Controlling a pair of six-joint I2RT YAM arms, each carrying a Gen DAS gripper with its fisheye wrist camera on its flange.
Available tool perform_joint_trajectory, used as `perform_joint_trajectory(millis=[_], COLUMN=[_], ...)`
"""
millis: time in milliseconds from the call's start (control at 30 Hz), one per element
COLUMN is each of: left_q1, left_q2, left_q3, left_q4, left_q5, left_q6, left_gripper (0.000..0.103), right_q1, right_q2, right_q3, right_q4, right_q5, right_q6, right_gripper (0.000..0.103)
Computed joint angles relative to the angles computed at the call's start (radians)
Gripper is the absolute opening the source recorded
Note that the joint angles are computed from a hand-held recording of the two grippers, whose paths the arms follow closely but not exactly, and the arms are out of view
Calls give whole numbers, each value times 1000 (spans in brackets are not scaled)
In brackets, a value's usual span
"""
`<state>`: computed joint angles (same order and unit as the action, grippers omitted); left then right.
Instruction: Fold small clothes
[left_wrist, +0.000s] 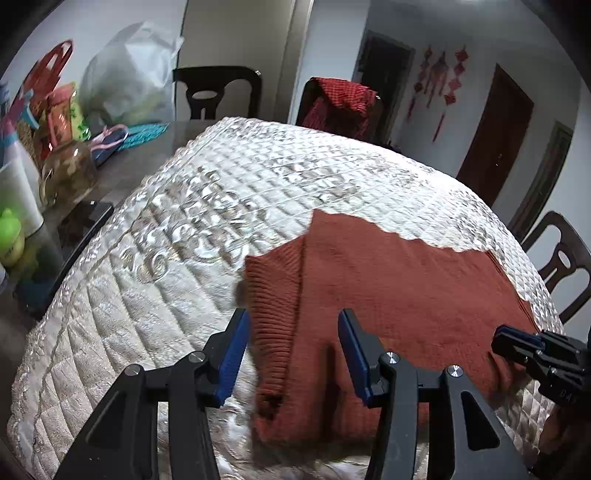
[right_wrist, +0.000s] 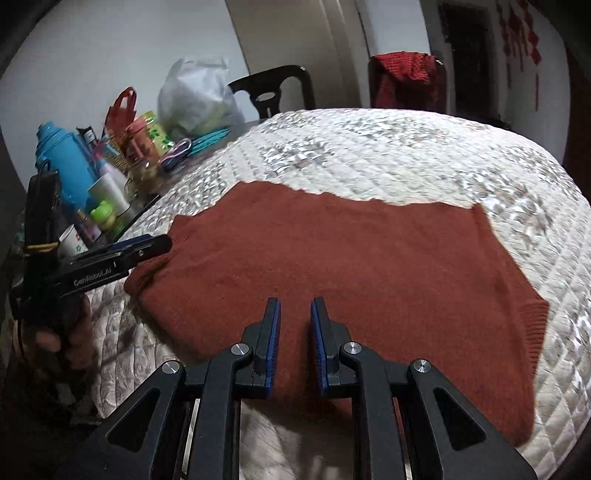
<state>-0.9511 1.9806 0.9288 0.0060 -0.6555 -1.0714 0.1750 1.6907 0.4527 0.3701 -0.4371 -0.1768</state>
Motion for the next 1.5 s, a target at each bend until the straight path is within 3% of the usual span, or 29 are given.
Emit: perform_joint_trajectory(millis=[433, 733, 867, 1033, 1267, 1500], left_q1=[46, 31, 32, 33, 38, 31], left_q2=[20, 20, 4, 14, 26, -4], left_q3=[-55, -50, -92, -83, -65, -107], left_q4=[143, 165, 228, 227, 211, 220], left_q5=[107, 128, 149, 140, 130, 144], left_q6=[15, 16, -3, 0, 2, -60], left_gripper=[55, 55, 55, 55, 55, 40], right_q1=[34, 53, 55, 68, 31, 11], right_q2=[62, 122, 134, 86, 25, 18], right_q3=[59, 129, 140, 85, -37, -51], right_q4=[-14, -15, -9, 4, 55, 58], right_q5=[33, 67, 67, 75, -6, -35], right_q6=[7, 53, 59, 34, -28, -33], right_gripper=[17, 17, 17, 17, 17, 17])
